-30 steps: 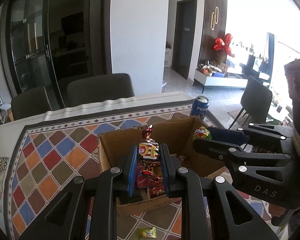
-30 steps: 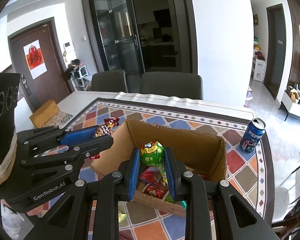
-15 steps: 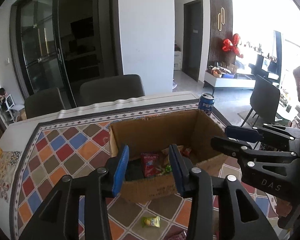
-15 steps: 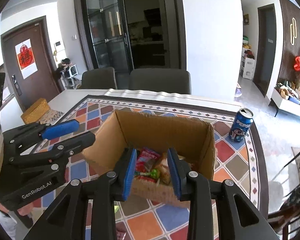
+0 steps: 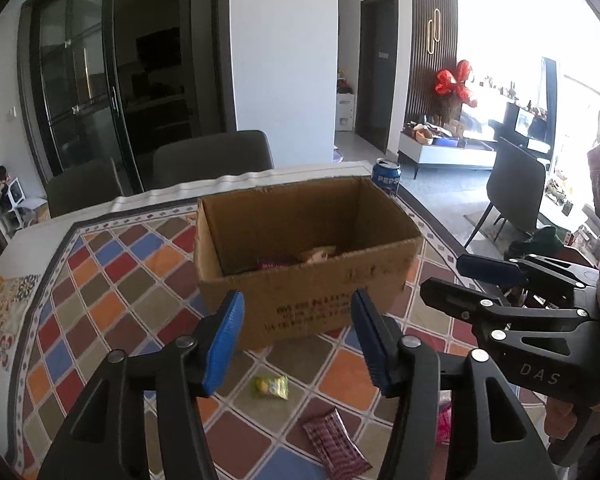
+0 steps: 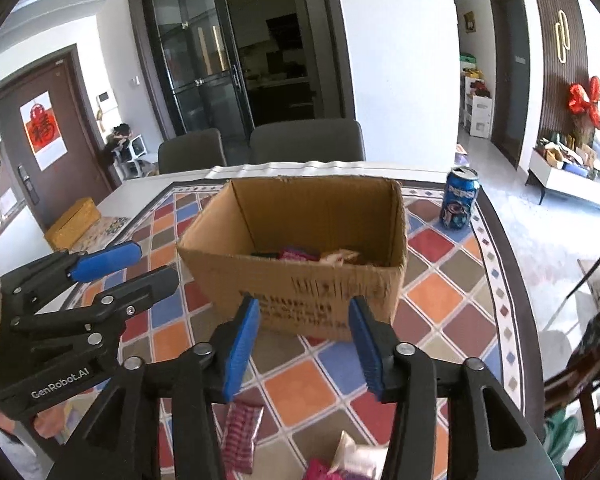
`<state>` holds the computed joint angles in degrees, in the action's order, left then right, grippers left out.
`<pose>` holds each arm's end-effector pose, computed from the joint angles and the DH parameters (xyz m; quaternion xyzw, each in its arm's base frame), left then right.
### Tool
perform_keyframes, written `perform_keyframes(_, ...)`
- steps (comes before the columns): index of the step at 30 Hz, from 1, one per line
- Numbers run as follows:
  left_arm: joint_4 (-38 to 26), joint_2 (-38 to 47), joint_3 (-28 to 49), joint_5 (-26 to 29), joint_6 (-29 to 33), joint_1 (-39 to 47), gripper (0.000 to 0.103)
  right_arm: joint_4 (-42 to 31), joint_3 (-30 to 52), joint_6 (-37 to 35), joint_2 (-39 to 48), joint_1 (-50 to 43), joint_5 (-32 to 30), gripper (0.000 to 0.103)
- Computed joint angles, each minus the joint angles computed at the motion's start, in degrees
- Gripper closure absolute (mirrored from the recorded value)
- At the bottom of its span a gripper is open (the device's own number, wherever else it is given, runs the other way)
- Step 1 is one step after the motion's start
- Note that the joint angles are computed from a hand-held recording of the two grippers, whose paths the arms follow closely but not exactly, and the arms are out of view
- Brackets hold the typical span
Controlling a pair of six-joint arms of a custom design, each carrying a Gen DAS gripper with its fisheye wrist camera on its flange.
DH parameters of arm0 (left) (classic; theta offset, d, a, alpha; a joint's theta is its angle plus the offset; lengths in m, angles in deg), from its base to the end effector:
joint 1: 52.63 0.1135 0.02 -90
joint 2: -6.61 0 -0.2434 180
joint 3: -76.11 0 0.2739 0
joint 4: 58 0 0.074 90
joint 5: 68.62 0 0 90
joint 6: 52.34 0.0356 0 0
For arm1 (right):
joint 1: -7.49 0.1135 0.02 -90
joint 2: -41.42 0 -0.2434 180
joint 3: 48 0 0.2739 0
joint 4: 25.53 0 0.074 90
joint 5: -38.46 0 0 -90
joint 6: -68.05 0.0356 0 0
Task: Organize snacks
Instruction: 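Move both tools back over the remaining snacks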
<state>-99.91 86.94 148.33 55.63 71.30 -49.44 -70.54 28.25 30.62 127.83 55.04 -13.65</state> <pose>0.3174 -0.0024 0.2355 0.3330 0.8401 -0.1593 0.3974 0.2407 0.2307 0.2243 0.1366 0.8974 0.0182 0.4192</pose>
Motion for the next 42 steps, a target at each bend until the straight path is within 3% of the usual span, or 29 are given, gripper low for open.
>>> perform_keyframes(5,-1.0,-1.4,-3.1,-0.5,0.5,0.4,0.040,-2.5,-2.1,4.7,-0.8,2.5,1.7,0.044)
perform_keyframes(13,2.5,-2.6,-10.0,-4.4,0.9,-0.5,0.037,-3.7,-7.0,12.7,-0.8,4.9,0.4,0.036)
perform_keyframes(22,5.8,0.6,-14.4,-9.1,-0.8,-1.8,0.035,-4.1,-10.4,20.1,1.4,5.6,-2.2,0.036)
perform_keyframes(42,9.9,13.6,-15.1,-17.5,-3.0,-5.0,0.035,1.3,-13.9,24.2,8.9,4.4,-11.8,0.036)
